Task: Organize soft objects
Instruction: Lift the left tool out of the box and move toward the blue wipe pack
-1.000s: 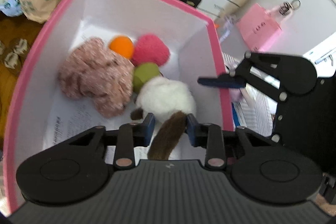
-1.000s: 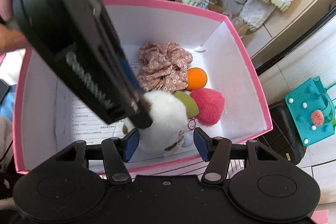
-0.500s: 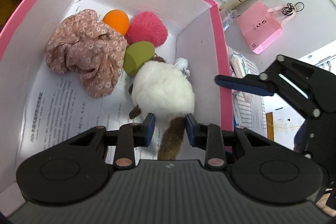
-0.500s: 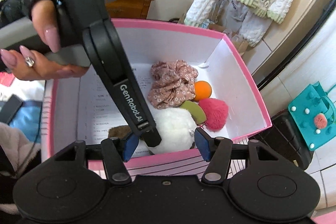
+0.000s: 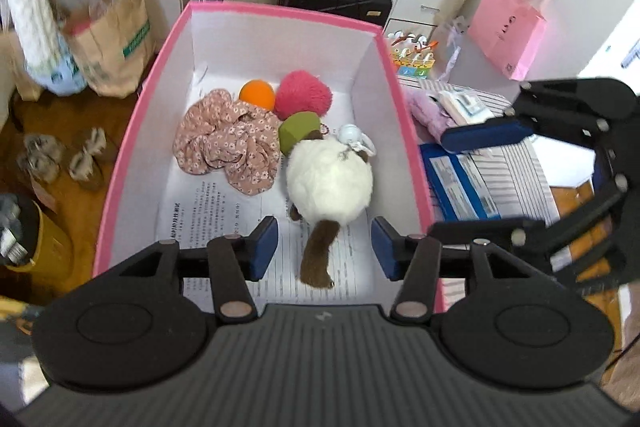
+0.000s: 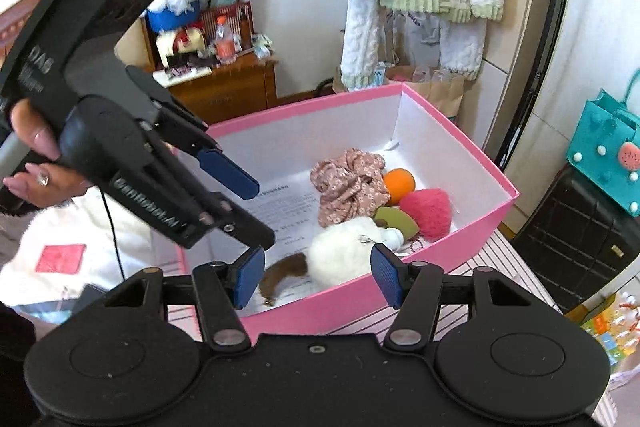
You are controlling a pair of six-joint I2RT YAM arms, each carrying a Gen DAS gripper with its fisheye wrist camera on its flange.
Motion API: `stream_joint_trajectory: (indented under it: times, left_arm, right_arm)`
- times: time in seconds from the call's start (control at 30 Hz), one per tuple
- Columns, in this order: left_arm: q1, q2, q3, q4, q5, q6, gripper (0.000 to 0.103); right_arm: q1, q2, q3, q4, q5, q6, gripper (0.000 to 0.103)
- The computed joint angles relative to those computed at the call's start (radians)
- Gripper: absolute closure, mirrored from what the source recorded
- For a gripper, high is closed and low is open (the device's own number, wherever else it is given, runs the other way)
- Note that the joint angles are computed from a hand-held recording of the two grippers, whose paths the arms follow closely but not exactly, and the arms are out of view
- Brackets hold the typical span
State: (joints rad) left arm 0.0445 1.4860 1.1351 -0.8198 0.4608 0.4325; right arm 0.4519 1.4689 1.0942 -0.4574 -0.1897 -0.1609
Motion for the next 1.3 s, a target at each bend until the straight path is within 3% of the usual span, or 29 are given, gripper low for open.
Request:
stream_joint_trajectory:
  times: [0.5, 0.9, 1.13, 1.3]
  left_arm:
    - [0.047, -0.313, -0.057, -0.158, 0.004, 0.124, 0.046]
    - [0.012, -0.512, -0.107, -0.281, 0.000, 0.209, 0.040]
    - [-0.108, -0.604, -0.163, -0.277, -0.020, 0.172, 0.036]
    - [-0.217, -0.676, -0.240, -0.201, -0.016, 0.097, 0.033]
  right_arm:
    - [0.131, -0.314, -0.101, -0.101, 0.148, 0.126, 0.035]
    - [0.314, -0.556, -0.168, -0.236, 0.353, 0.222, 0.030]
    - [0.428, -0.715, -0.248, -0.310, 0.486, 0.304, 0.026]
    - [0.506, -0.811, -0.319, -0.384, 0.588, 0.407, 0.026]
